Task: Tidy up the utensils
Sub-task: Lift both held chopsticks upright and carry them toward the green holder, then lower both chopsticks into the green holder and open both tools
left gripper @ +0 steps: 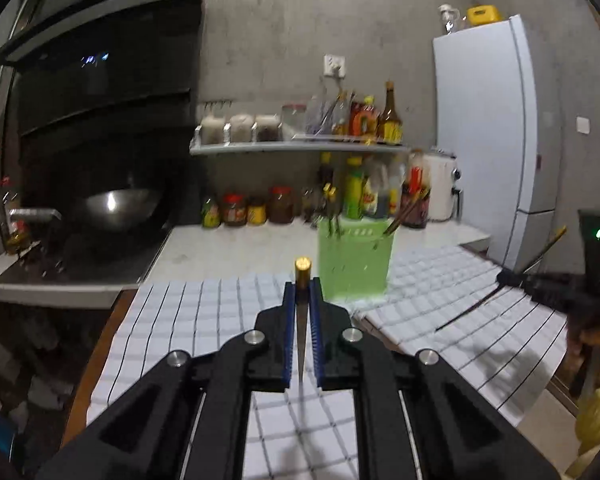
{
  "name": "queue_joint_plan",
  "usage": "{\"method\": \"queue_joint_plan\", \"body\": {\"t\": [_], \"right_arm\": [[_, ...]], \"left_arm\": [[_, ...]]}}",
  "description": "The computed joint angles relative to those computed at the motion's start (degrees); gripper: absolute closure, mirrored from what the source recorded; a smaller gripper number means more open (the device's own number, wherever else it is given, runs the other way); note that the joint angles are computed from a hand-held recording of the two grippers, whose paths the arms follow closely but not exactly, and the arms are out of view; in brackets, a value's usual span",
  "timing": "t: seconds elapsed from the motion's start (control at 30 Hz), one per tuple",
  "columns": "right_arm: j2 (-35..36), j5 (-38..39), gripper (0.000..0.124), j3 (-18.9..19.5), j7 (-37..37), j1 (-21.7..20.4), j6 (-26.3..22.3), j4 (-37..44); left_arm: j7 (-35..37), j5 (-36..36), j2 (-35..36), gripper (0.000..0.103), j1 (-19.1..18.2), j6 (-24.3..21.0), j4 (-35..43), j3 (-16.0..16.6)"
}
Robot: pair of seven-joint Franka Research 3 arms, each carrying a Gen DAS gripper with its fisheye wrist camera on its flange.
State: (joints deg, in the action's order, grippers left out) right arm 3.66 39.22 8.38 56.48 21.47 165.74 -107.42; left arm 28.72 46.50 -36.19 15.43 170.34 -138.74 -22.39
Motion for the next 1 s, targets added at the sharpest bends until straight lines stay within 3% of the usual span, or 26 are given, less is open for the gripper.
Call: {"method": "queue_joint_plan", "body": {"t": [0.1,0.43,0.57,0.67,0.77,0.87,0.93,1.0], "right_arm": [[0.3,0.3,0.117,0.0,-0.3,-0.1,-0.2,0.4],[2.8,-3.6,0.117,-0.2,3.2,-0.1,-0.8,3.3],[4.1,-7.5,0.117,-0.6,6.0,-0.2,-1.2,5.6],[5.1,-7.1,0.117,0.2,5.0,-0.8,-1.5,8.8],[6.8,-5.2,0.117,1.4,2.1,-1.3,-1.2,13.9],[10.1,-4.3,0.117,2.5,0.1,-1.2,-0.9,21.2],[12.9,-5.7,0.117,2.4,0.9,-0.6,-0.5,26.3],[17.9,-10.5,0.117,0.4,5.6,1.2,-2.2,34.5]], "left_arm": [[0.1,0.8,3.5,0.096,0.7,0.0,3.0,-1.3],[-2.0,2.3,7.7,0.096,-0.6,1.5,6.3,0.1],[-3.7,4.4,9.5,0.096,0.6,2.7,8.4,-0.7],[-7.1,8.0,10.7,0.096,4.1,4.5,11.4,-3.0],[-14.8,15.9,11.6,0.096,11.6,6.8,17.0,-8.4],[-27.7,28.1,13.5,0.096,21.7,8.9,25.8,-16.1],[-35.6,37.0,15.8,0.096,26.4,7.4,31.7,-20.9],[-36.6,42.0,20.7,0.096,27.4,2.7,36.9,-24.7]]}}
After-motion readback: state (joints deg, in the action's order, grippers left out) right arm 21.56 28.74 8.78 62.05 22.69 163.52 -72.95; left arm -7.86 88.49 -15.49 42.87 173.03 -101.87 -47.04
